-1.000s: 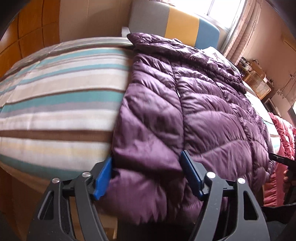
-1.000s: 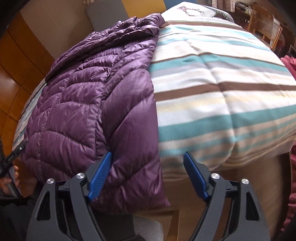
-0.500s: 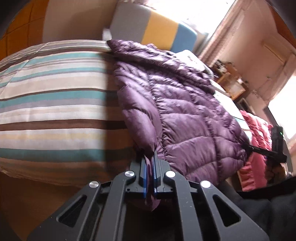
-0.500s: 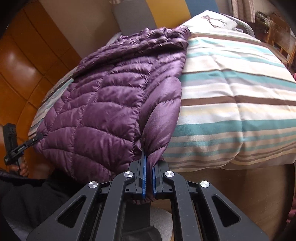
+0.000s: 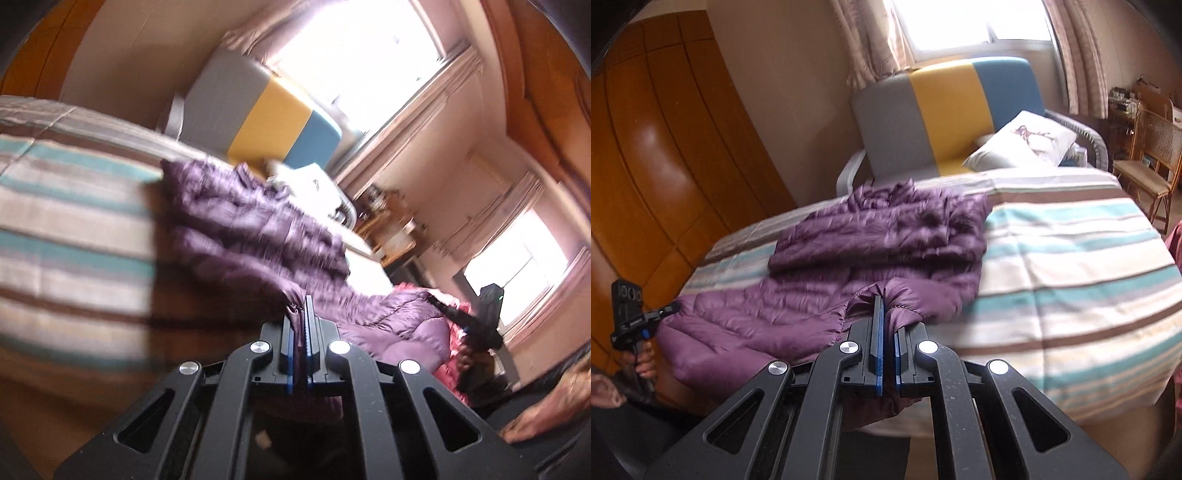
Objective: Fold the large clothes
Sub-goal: 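Lift the hem with both grippers and fold it over the jacket body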
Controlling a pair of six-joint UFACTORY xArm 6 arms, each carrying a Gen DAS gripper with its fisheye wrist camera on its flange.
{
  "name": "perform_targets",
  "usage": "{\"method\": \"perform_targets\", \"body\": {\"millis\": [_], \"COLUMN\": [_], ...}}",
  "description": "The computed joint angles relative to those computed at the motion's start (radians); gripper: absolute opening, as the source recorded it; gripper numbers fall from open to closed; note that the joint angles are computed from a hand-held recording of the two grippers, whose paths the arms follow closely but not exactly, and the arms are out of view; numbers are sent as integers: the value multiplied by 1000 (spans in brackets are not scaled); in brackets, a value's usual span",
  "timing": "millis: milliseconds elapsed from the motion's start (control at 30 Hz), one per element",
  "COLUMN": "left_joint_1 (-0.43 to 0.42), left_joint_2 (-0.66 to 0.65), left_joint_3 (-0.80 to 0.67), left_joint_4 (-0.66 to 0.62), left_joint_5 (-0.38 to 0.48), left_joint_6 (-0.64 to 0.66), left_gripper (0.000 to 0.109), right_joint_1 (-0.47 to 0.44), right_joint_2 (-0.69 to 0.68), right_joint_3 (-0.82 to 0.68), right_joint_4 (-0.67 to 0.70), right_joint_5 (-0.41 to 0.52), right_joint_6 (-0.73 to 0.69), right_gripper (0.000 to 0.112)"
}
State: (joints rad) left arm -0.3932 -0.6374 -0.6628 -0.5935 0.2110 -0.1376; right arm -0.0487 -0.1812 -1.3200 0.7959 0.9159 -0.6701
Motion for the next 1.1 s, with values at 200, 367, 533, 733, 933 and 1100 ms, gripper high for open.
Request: {"method": "perform_targets", "body": {"millis": [200, 367, 533, 733, 933, 1100], "left_joint_1": [87, 168, 236, 260, 282, 263], "left_joint_2": [281, 552, 804, 887, 823, 740], "left_joint_3": [-249, -503, -766, -853, -757, -570], "left_joint_4": [-233, -96, 90, 199, 63, -161], "left_joint_5": [-2, 60, 162, 144, 93, 124], "left_joint_6": [275, 178, -7, -151, -76, 121], "left_gripper": [4, 4, 8, 83, 85, 73], "right_joint_1": [60, 96, 112, 96, 87, 49], "right_joint_2": [226, 459, 634, 753, 675, 537], "right_joint_3": [-213, -459, -663, -812, -683, -429], "right_joint_4": [-69, -187, -267, -188, -93, -30], "right_joint_5": [-85, -86, -39, 37, -55, -49], "right_joint_6": [121, 273, 392, 457, 406, 329], "right_gripper": [4, 4, 5, 63, 85, 85]}}
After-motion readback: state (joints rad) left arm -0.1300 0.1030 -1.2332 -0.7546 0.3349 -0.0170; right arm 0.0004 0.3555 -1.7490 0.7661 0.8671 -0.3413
